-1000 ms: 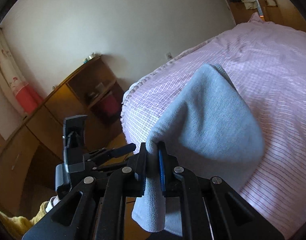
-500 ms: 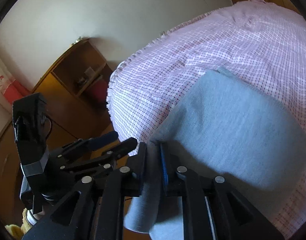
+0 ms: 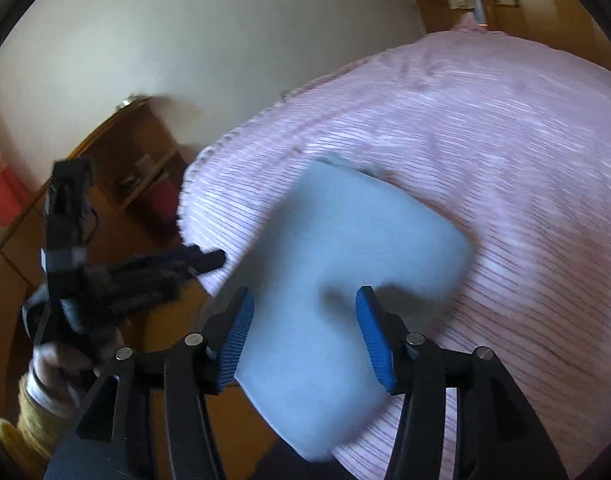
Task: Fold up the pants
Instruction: 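Lift the pants edge with the right tool and fold it over, then grasp the folded pants with the left tool while the right tool holds them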
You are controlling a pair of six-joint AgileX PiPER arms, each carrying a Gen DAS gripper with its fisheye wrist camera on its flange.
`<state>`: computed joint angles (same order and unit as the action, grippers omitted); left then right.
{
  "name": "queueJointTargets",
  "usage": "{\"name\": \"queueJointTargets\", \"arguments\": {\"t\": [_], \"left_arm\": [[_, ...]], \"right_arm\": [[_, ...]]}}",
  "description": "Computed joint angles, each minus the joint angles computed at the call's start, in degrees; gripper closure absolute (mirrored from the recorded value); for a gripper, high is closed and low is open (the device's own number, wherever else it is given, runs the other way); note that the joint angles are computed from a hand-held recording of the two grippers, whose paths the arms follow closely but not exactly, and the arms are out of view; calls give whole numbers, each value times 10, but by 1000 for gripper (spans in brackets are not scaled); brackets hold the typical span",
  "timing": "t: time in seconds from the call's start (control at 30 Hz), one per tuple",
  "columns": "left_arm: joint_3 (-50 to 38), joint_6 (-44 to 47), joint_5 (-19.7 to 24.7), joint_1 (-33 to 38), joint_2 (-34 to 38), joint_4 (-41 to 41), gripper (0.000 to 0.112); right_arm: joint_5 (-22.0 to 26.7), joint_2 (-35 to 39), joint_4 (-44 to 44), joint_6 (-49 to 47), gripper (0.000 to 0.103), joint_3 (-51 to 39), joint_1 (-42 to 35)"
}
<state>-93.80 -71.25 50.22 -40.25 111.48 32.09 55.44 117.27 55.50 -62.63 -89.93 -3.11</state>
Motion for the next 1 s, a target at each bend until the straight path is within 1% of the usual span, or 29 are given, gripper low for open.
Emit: {"name": "queueJointTargets", "arguments": {"t": [0.03,0.07,0.17,0.23,0.3,0.37,0.47,0.53,0.63,0.73,0.87,0.93,0.97,1.0], "left_arm": [[-5,12,-5,2,3,-14,46],[-11,24,-9,4,6,-28,44],[-30,76,-24,15,22,-78,44],[-39,114,-37,24,32,-115,44],[-34,157,-66,38,38,-158,44],[-19,201,-106,51,41,-205,44],[-8,257,-143,67,48,-271,44],[-9,276,-153,72,56,-288,44],[-21,288,-151,75,72,-292,42],[-19,318,-169,84,82,-327,40],[-5,356,-208,94,88,-386,40],[8,389,-232,96,86,-431,44],[13,387,-238,94,83,-430,45],[18,371,-241,88,79,-410,48]], "right_arm": [[-4,-1,-3,2,54,5,-5],[-5,1,-12,11,53,8,-14],[14,31,-46,59,53,-19,-25],[38,60,-62,98,53,-49,-29],[57,82,-62,115,53,-68,-32],[69,100,-54,122,53,-85,-31],[81,119,-47,127,53,-101,-26],[92,137,-42,140,53,-123,-21],[102,160,-29,149,53,-150,-15],[102,174,-25,153,53,-169,-4],[85,177,-27,163,51,-175,11],[81,175,-32,177,51,-177,17],[80,173,-31,179,55,-177,19],[76,167,-29,173,58,-168,19]]}}
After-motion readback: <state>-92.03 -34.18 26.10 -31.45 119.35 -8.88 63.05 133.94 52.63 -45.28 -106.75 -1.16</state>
